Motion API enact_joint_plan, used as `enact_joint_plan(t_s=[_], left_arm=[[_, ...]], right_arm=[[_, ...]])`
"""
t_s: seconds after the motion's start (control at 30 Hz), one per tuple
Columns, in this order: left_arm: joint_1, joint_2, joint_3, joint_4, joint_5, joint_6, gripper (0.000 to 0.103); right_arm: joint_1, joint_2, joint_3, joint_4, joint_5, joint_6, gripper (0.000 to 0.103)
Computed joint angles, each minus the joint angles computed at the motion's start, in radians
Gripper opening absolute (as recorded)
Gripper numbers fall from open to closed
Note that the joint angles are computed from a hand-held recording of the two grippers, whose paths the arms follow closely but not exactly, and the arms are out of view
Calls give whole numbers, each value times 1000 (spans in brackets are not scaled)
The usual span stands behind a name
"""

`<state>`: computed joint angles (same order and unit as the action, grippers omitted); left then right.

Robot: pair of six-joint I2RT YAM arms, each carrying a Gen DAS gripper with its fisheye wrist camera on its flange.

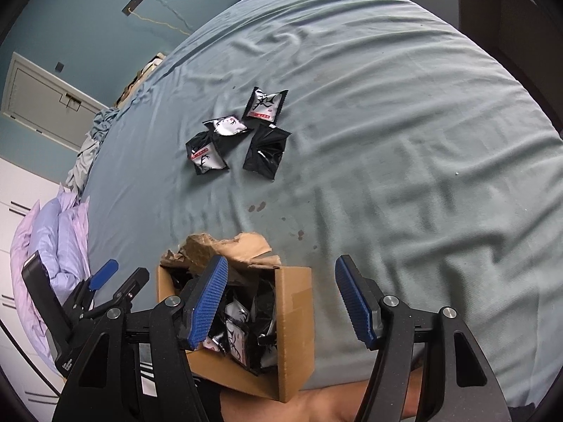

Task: Organize snacks
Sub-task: 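Move both open grippers back toward the remaining snack pile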

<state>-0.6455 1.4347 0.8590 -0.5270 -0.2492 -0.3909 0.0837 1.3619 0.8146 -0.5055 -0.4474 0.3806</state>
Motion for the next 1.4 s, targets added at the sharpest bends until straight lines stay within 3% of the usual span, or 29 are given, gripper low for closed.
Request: enact_joint_plan(t_s=[0.3, 0.5, 0.73, 0.93, 1.4], left_arm=[[17, 21, 19, -15, 37, -7, 90], [7, 27, 37, -17, -33, -10, 90], [28, 35, 34, -5, -6, -6, 90], [11, 53, 39, -3, -49, -2, 90], [22, 10, 22, -6, -39, -11, 90]], right_arm=[[18, 40, 40, -17, 27, -21, 63], [43, 86, 72, -12, 107, -18, 63], [60, 116, 99, -20, 137, -19, 63], [58, 151, 124, -31, 138, -32, 63], [29, 133, 111, -29, 123, -22, 63]])
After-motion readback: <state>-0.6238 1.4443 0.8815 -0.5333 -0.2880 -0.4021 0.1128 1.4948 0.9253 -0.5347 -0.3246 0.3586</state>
